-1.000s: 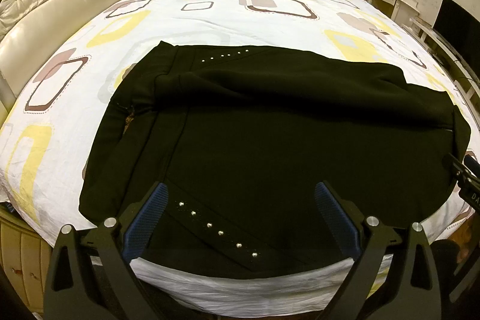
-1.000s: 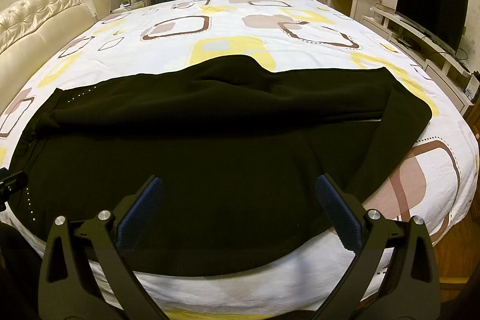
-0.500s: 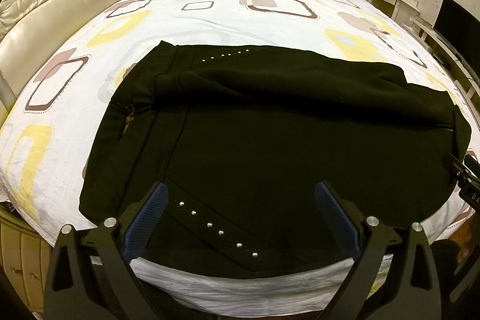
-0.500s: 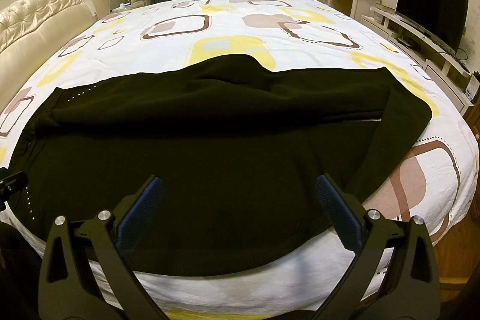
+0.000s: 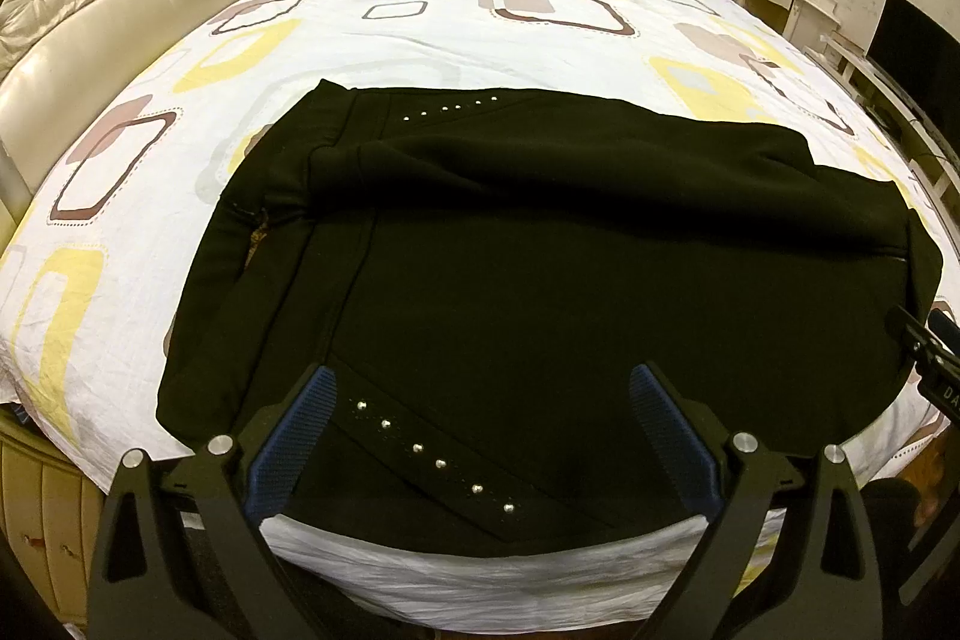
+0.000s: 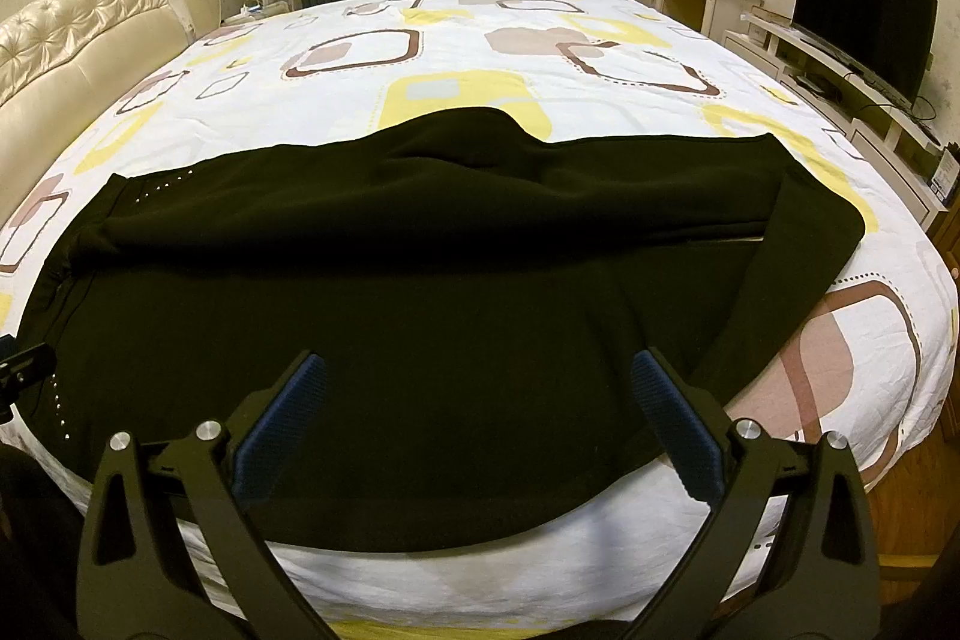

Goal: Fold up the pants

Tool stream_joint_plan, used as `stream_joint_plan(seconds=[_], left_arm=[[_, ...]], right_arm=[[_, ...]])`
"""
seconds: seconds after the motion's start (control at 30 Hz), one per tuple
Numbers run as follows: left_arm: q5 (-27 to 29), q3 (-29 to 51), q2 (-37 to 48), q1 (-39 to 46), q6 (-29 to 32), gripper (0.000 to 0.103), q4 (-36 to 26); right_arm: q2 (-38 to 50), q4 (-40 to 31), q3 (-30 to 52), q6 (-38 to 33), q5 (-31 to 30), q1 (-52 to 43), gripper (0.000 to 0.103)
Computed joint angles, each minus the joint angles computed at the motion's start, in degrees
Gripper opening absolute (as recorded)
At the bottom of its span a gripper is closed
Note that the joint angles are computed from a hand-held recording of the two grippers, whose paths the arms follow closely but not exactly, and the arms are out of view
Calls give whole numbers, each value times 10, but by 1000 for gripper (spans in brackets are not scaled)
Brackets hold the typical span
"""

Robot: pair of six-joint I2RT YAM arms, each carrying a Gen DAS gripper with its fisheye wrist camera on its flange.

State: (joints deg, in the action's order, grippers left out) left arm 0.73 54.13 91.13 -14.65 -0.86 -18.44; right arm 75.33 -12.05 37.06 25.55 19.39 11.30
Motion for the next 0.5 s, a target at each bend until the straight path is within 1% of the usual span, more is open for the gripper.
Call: stream_joint_plan(seconds=[0.4, 0.5], left_arm=[[5, -1, 4, 1, 0, 98, 2], [7, 0, 4, 2, 1, 98, -1]], right_arm=[[10, 2, 3, 6, -5, 6, 101], [12, -1, 5, 4, -17, -1, 101]])
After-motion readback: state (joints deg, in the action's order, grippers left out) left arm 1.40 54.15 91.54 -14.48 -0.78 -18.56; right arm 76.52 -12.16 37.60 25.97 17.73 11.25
